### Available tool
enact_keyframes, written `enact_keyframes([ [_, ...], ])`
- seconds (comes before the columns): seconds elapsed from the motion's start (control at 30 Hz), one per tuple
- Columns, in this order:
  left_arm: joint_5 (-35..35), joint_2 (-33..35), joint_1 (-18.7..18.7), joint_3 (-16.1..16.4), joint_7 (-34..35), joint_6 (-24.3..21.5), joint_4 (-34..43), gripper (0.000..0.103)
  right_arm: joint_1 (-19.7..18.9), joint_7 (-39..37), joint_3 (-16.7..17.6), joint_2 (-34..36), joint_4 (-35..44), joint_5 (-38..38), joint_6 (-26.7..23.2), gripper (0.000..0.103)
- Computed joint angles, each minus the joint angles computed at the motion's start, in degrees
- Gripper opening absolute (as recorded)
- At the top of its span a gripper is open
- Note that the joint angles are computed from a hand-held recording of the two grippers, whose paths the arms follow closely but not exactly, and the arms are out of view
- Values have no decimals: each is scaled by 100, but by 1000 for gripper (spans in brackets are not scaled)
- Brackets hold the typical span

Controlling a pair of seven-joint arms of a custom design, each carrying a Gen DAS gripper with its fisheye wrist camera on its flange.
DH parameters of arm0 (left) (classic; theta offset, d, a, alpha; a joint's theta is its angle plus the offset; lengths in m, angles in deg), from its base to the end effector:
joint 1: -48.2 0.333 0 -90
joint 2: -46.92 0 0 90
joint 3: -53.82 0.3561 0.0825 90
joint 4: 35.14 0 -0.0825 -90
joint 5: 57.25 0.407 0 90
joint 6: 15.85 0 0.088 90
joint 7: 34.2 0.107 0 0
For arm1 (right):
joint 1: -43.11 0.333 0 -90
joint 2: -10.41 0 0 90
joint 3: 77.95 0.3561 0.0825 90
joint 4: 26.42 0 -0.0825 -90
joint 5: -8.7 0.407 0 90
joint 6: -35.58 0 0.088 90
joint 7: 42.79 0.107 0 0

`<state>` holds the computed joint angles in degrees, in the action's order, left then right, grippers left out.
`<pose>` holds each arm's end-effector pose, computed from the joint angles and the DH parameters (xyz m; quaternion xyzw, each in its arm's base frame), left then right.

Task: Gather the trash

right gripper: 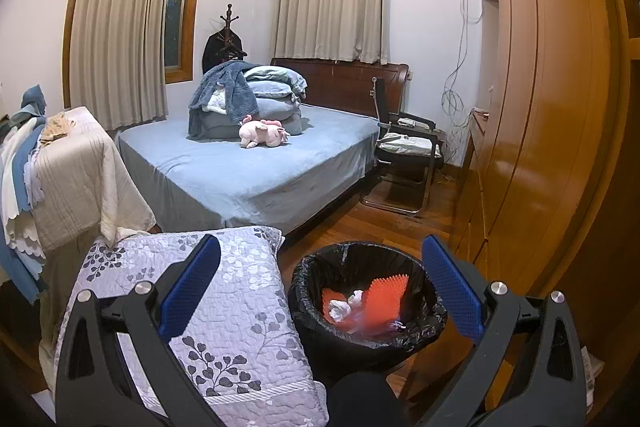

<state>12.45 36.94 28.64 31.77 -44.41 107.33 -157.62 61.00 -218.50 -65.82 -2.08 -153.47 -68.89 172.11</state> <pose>0.4269 -0.3421 0.5499 -0.6985 0.4769 -0.2865 0.4502 0.4635 0.2648 0.5427 -0.5256 0.6540 -0.4627 0.2863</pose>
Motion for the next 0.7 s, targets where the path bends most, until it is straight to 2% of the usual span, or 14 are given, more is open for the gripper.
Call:
enact_keyframes([
  [0.7,31,-9,4,-4,-46,38,-13,97,-47,-31,-8,-48,-17,-15,52,98],
])
